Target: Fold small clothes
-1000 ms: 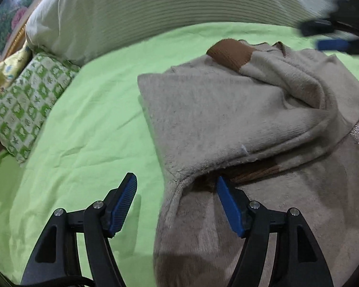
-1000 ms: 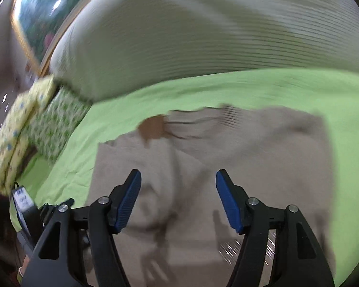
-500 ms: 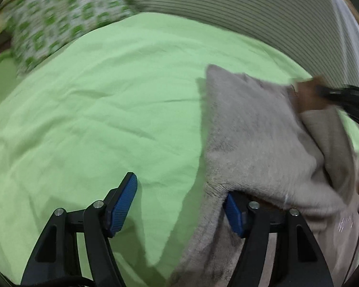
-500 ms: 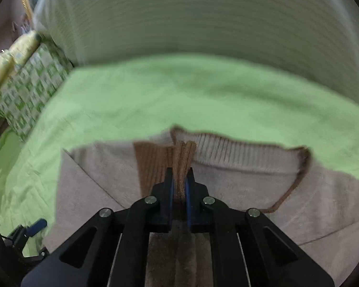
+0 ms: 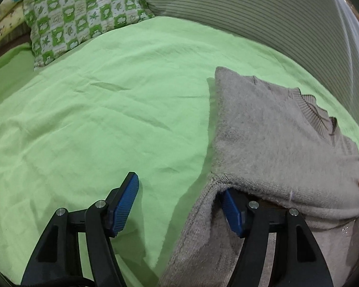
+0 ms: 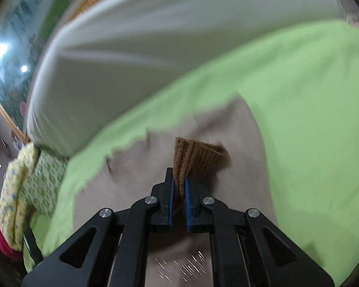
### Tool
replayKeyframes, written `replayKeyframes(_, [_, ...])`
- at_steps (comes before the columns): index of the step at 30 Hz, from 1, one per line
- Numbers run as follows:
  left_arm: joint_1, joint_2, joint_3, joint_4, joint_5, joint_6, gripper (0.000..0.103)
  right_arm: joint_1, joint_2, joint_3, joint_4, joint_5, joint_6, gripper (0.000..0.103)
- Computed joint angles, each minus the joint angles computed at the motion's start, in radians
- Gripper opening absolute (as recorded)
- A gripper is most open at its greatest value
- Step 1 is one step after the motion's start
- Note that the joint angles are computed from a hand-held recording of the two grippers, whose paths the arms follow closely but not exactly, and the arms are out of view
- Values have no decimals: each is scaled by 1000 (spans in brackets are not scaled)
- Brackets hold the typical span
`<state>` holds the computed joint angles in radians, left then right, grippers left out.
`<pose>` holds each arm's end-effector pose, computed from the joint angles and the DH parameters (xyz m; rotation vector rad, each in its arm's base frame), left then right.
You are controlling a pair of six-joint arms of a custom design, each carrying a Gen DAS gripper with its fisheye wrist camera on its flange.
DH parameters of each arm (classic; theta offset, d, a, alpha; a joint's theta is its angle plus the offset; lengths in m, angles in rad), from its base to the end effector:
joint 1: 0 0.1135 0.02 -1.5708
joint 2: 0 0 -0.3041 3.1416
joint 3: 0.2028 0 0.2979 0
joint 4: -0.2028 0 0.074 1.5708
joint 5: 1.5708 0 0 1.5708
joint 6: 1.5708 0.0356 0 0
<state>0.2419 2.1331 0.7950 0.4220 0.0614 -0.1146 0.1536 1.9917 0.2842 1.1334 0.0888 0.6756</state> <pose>0.3641 0.0876 0.0138 -0.4150 2.4497 -0.0225 0.2533 0.0360 0.0344 0.6098 2.0801 0.3869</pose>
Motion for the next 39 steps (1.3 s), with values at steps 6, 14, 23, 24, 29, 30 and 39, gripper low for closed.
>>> replayKeyframes(6, [-5,-10,-21,25,-6,-27,70,14,-161,-40,86,-26,-87,9])
replayKeyframes(14, [-37,5,-30,53,-70,-12,74,-38,-183,24,-139,-32,-214,9])
replayKeyframes(23, [-15,11,-26,41,-69,46,82,-56,-97,-40,-156,34,-110,35])
replayKeyframes(24, [-11,12,-25,40,-67,50,84,-41,-146,-49,-205,83,-114,46])
replayKeyframes(29, [-11,-26,-51,-4,-57,80,84,-62,-339,-134,-283,123,-116,53])
replayKeyframes(30, [-12,-47,-73,-11,-47,84,83,-60,-372,-151,-287,124,-112,53])
replayKeyframes(39, [-27,-244,-191,41,143,37,83,107,-266,-15,-311,109,-143,53])
